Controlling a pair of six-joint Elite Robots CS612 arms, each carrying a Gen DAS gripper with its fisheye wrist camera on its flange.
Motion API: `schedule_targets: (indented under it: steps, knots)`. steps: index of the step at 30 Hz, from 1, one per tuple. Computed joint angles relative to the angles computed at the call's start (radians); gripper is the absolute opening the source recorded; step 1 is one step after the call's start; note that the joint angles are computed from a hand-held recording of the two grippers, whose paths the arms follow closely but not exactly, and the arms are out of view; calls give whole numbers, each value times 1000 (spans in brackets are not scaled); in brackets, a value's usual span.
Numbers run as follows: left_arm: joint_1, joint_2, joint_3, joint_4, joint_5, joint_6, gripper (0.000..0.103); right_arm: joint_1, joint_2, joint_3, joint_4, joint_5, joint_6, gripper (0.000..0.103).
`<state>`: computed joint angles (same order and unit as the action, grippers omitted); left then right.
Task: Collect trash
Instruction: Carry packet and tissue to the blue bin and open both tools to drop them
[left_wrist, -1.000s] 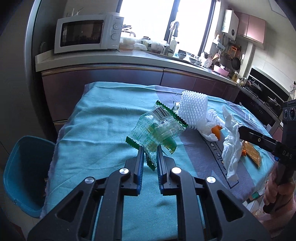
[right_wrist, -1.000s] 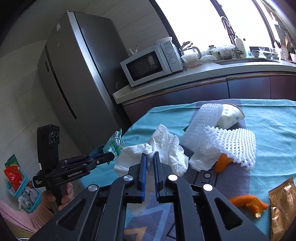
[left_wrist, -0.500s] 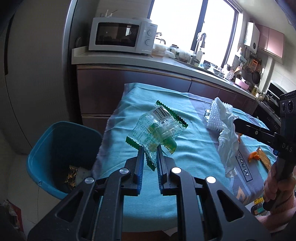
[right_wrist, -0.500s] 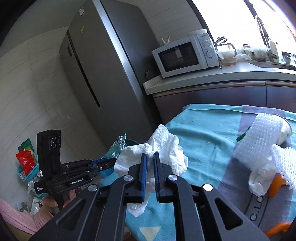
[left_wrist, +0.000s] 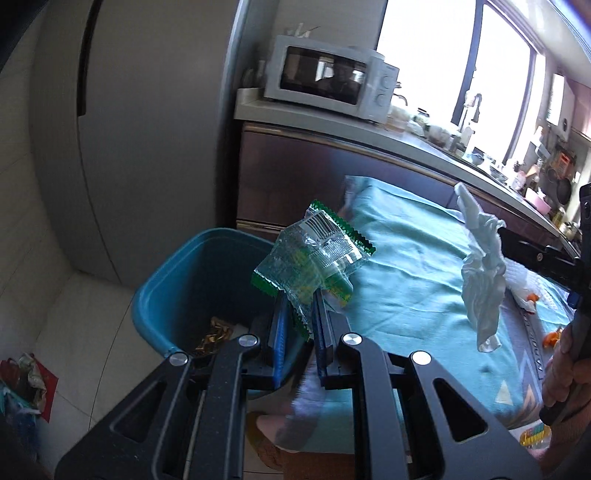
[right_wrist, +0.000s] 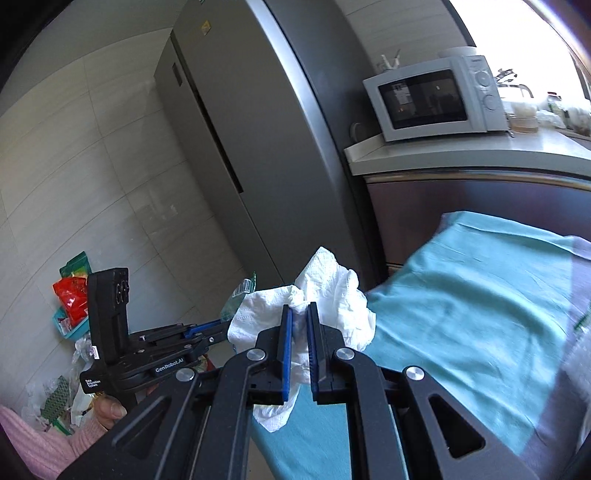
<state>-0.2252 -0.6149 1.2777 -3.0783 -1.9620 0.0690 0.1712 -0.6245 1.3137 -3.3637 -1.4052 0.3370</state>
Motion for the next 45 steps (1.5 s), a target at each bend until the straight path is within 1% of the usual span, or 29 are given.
schedule_targets:
  steps: [4,11,14,17,21,24,25,27,28,30,33,34,38,39,42,45]
  knots:
    - [8,20,-33,27,46,-15,14,5,36,-81,63,27,-15,7]
    - [14,68,-110,95,99,-49,15,11,103,-224,188,66,-29,7]
    - [16,89,-143,122,114,-70,15,14,138,-296,273,73,-30,7]
    - [15,109,-173,147,123,-89,15,18,173,-361,347,63,-27,7]
    - [14,136,-212,192,140,-101,17,18,214,-442,462,64,-13,8]
    - [11,161,-251,229,151,-100,19,18,233,-487,537,66,-3,9]
    - [10,169,-264,244,152,-101,21,18,235,-495,554,63,-3,11]
    - [8,182,-285,267,156,-108,22,20,240,-513,594,47,-4,17]
    - [7,189,-296,277,151,-110,25,19,242,-515,603,50,-1,18]
    - [6,197,-304,284,151,-120,26,17,248,-530,633,54,3,19]
    - [4,203,-310,289,153,-133,29,14,246,-522,620,59,13,20]
    - [4,205,-313,288,153,-138,31,14,242,-514,612,55,10,20]
    - [1,184,-270,242,155,-139,35,11,212,-453,549,53,8,24]
    - [0,179,-259,227,152,-135,36,10,200,-428,523,56,9,25]
    - [-5,155,-217,167,137,-118,46,7,156,-339,430,52,-5,27]
    - [-12,125,-169,94,90,-84,50,4,102,-233,327,30,-19,30]
